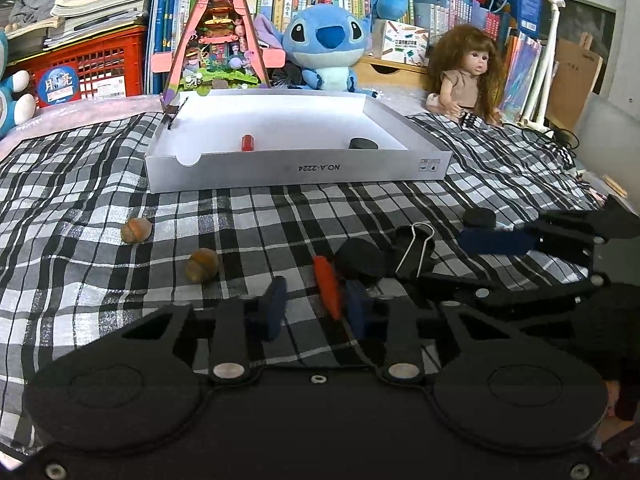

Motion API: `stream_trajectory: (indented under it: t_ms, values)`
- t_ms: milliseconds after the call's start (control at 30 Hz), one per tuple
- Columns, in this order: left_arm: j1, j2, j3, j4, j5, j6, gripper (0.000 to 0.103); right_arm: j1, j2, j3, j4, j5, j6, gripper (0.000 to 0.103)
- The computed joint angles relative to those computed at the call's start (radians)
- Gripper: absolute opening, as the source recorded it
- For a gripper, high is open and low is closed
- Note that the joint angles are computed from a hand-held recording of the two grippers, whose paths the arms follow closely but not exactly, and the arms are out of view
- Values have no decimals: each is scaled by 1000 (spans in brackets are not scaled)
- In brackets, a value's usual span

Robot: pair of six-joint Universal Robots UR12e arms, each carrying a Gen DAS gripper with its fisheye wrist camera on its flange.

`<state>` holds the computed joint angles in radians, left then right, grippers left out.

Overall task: Organize rigid objects
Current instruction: 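Withdraw both open tools from the tray back over the cloth, then grasp a second red carrot piece with the left tool while the right tool grasps a binder clip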

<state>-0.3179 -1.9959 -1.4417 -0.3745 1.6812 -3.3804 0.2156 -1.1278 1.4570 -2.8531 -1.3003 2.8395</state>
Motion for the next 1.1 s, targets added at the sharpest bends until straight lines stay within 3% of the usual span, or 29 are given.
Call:
stream_trajectory:
  t_ms: [67,333,433,467,633,733,767,867,1100]
  values:
    - [-1,-5,5,2,4,-1,27,0,-1,2,1,20,-1,52]
    - [-7,-20,20,8,29,4,27,7,5,-3,16,50,-17,36]
    - [-5,-24,24,13,27,6,25,9,13,-10,13,49,-9,36]
    - [-5,-25,24,17,25,4,23,10,17,-16,10,44,-1,46]
    - [0,-32,30,21,17,-14,23,13,37,-32,-18,20,11,61]
    - [0,-33,29,24,19,-12,9,13,43,-36,-26,22,2,61]
    - [0,-31,27,26,16,-19,9,12,43,-37,-23,24,6,58]
    - [2,-26,21,32,4,-36,9,8,37,-30,-24,48,14,28]
    - [1,-20,24,45,13,-30,9,8,21,-12,-43,55,8,25]
